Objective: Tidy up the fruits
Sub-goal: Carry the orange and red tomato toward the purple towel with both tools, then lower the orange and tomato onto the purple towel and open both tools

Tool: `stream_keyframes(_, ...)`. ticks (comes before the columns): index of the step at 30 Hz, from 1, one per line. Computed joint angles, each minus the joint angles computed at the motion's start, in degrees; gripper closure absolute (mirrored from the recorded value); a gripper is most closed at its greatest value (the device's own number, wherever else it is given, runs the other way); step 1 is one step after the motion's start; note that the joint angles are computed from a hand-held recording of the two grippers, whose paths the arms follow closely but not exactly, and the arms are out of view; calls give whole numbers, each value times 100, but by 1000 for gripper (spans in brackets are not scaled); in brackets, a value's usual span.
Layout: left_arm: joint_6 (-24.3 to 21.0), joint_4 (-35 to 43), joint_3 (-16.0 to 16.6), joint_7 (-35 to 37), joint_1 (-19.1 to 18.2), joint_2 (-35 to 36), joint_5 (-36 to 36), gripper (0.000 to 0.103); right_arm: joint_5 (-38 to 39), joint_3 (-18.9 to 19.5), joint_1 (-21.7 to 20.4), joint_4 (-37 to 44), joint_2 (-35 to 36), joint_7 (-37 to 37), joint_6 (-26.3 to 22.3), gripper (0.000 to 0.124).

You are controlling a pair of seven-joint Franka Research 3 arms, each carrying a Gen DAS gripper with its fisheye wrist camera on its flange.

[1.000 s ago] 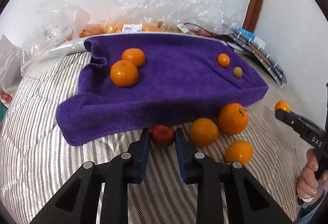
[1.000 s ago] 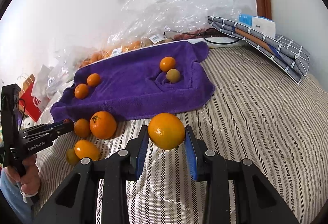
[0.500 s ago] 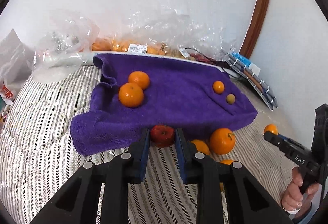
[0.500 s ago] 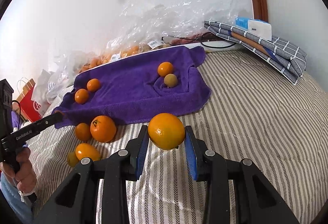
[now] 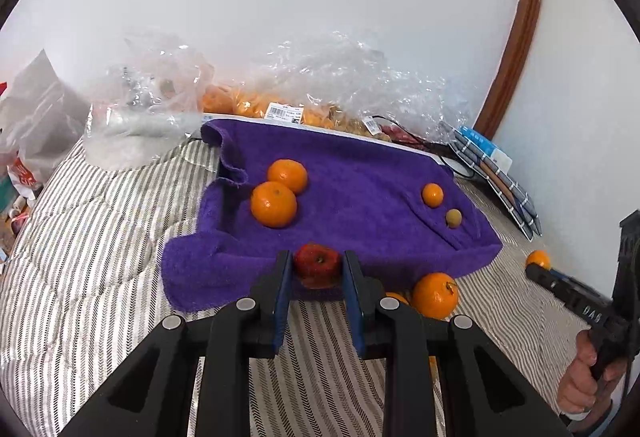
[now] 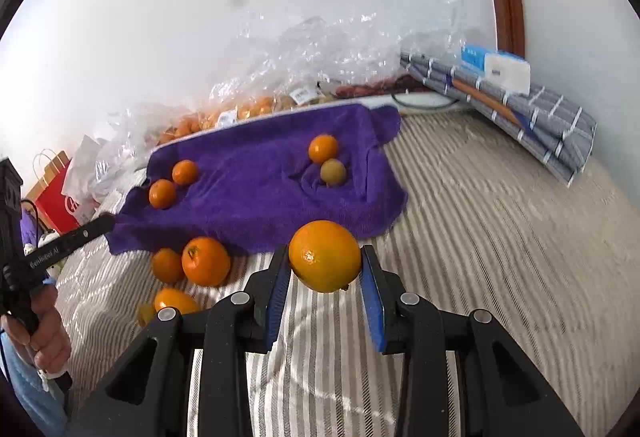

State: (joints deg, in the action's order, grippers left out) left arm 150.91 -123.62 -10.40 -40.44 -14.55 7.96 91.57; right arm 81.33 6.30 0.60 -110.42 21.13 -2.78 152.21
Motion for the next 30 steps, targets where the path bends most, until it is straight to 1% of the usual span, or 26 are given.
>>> stream_keyframes(4,-169,-109,-13,91,10,-215,-164,79,-100,9,54,206,-34,15,36,89)
stream_keyframes(6,-131,-151,-16,167,56,-356,-278,79,-183,36,100,377,28,20,113,89)
stream_keyframes(11,-132,52,-44,618,150,-461,-533,79,-665,146,185,979,420,365,155,89)
stream_keyframes(13,-59,295,-22,773,188,-312,-576,79,-914,209,220,1230,622,549,231,89)
stream_keyframes(16,13,755,54,1015,196,88,-696,79,-1385,291,240,1617,964,928,194,89)
stream_keyframes(20,305,1201,252,1093,174,630,-827,79,-1979,376,229,2008,1377,1470,154,89)
stream_keyframes(22,403,1253,353,1055,135,786,-877,79,-2267,404,197,2159,1566,1751,87,89)
stream_keyframes(24,592,1240,440,1003,131,898,-888,79,-2548,425,168,2260,1708,2015,15,89)
stream_keyframes(25,650,1223,456,1119,139,936,-1028,79,-2737,397,197,2285,1749,2175,11,89)
stream_keyframes(28,793,1186,521,1377,121,1033,-1374,79,-2990,505,111,2291,1798,2322,-13,89)
stream_keyframes(30,827,1202,526,1725,128,1101,-1785,79,-3140,527,87,2327,1844,2434,-58,89)
